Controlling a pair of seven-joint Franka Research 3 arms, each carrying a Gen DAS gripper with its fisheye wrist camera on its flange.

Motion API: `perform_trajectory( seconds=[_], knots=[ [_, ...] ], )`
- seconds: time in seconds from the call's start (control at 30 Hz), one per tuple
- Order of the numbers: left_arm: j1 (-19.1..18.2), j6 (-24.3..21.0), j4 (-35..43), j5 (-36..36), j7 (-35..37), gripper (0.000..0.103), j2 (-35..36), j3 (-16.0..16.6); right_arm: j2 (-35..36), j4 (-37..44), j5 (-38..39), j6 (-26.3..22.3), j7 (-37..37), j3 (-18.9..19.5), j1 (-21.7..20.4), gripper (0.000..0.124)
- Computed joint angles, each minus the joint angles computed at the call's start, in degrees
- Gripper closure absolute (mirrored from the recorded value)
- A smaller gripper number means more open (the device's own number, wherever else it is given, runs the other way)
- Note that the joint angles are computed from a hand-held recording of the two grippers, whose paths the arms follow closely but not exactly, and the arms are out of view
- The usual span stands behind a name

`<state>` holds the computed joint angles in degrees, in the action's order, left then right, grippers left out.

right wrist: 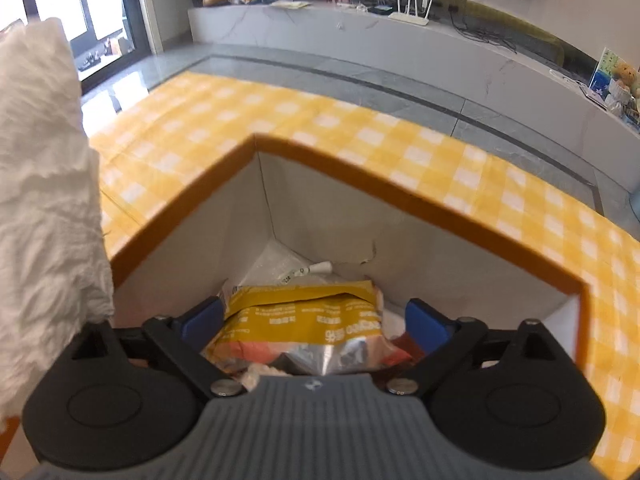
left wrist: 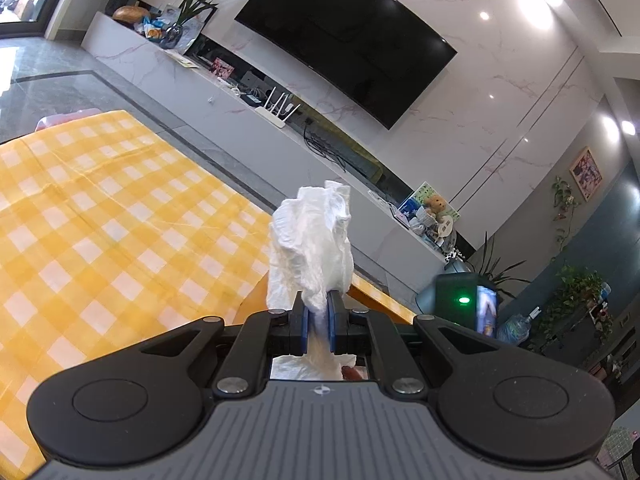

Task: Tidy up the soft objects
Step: 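Open both tools to drop the snack bag and white cloth into the box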

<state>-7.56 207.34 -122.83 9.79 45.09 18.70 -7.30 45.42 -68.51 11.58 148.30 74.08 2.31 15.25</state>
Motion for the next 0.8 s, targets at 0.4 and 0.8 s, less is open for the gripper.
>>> perform_trajectory(
  seconds=[0.4, 0.8],
  knots=[
    [4.39, 3.04, 2.92, 11.6, -7.06, 0.093, 2.28, -3.95, -17.83, -24.26, 7.8, 18.54, -5.38, 3.12, -5.48, 0.026],
    [22.59, -18.9, 21.7, 41.09, -15.27, 0.094, 19.8, -31.13, -24.33, -33.11, 17.0, 27.27, -20.7, 8.72, -11.86, 0.025]
  ],
)
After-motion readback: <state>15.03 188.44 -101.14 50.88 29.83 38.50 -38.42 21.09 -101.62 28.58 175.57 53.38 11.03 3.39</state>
